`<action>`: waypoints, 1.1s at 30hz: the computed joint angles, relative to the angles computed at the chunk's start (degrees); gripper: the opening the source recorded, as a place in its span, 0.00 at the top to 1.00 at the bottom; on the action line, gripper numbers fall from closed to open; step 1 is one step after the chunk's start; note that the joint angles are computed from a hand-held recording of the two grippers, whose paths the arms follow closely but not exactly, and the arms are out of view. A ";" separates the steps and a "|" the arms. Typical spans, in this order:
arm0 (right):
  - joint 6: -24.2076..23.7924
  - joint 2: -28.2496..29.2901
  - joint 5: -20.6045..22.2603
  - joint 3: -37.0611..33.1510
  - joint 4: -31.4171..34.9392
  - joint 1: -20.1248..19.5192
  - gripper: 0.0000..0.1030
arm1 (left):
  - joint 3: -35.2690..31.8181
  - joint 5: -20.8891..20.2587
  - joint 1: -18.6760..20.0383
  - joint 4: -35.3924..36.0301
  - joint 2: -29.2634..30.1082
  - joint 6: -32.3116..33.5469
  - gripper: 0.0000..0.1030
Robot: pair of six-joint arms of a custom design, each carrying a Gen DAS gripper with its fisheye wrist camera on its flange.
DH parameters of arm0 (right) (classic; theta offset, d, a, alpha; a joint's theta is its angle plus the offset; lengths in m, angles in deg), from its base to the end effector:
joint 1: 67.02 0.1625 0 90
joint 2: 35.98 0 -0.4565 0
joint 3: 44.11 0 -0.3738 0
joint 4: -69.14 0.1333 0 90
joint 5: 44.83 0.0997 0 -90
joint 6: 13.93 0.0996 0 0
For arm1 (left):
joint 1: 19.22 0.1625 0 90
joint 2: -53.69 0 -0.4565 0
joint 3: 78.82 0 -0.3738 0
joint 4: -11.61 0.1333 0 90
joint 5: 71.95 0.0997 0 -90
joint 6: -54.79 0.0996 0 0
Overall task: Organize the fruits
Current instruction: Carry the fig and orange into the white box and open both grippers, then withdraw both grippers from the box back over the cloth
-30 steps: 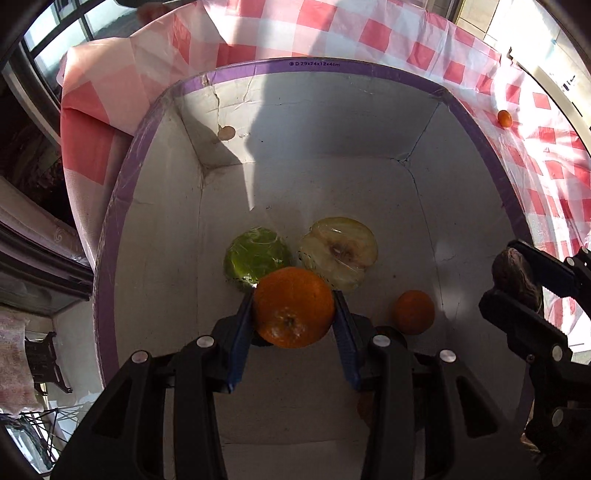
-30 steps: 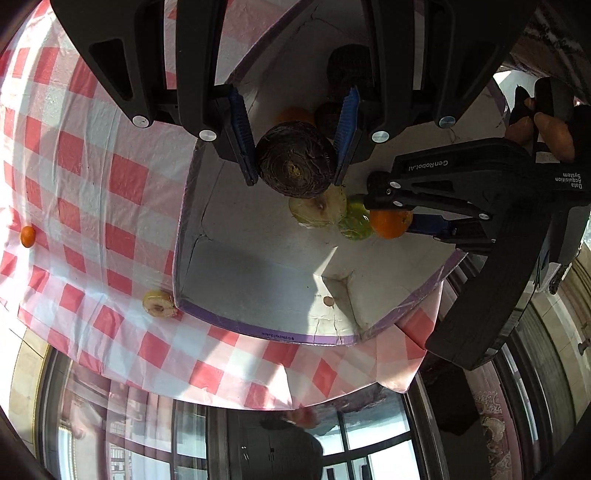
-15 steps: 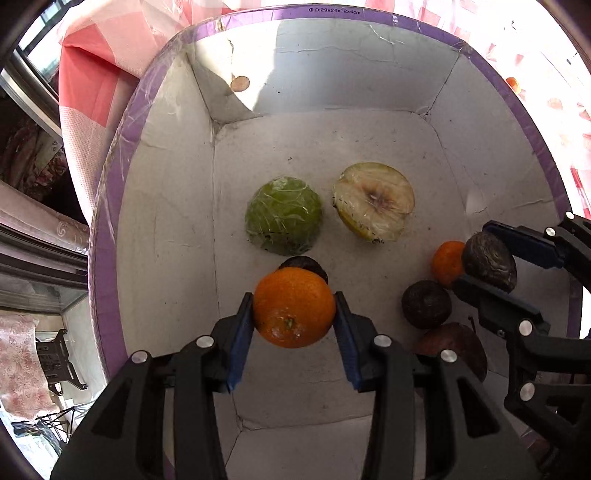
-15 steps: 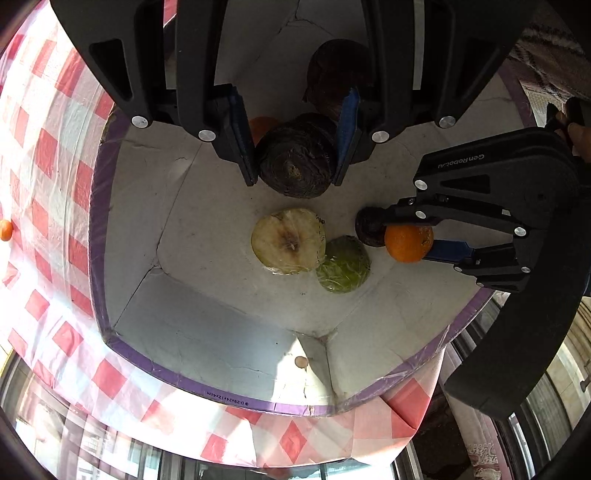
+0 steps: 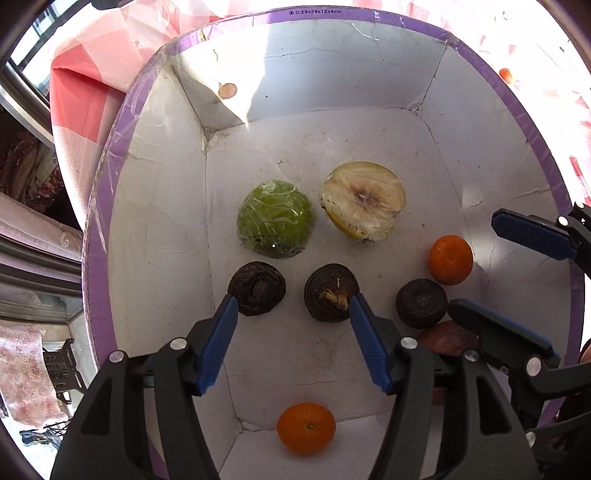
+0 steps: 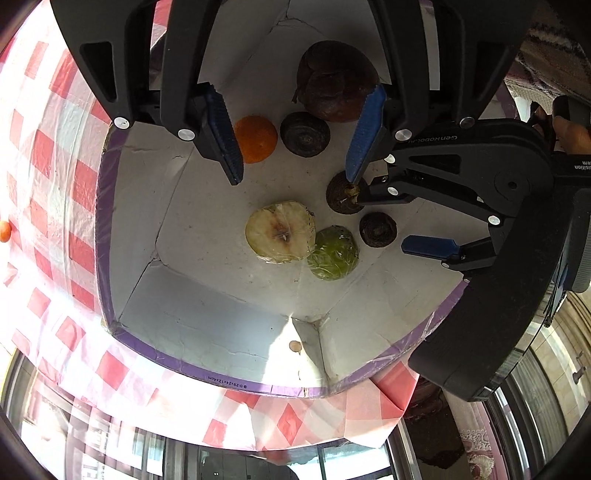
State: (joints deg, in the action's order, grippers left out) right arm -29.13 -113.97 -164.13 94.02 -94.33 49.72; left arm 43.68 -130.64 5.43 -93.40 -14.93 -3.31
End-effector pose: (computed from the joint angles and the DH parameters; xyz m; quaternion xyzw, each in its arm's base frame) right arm 0.2547 -0.3175 0.2233 0.3165 -0.9078 0.1370 0.2386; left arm -0.2964 -0.3396 0.1568 0.1470 0.9005 -0.0723 0.4027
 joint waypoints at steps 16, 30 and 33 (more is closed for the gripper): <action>2.72 -7.29 7.90 3.07 -6.65 -4.44 0.22 | -2.13 9.29 -3.95 2.32 1.89 -2.53 0.08; 8.18 -19.75 15.89 1.07 -0.31 -16.07 0.16 | -13.38 17.70 -2.64 10.59 10.92 -6.01 0.04; 11.60 -21.11 12.44 0.69 0.66 -19.45 0.16 | -15.40 16.98 -1.82 9.87 12.17 -6.13 0.04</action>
State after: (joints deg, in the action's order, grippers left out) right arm -17.52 -135.08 -151.69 94.71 -93.67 30.27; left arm 28.28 -113.66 3.61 -83.53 -2.76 -9.44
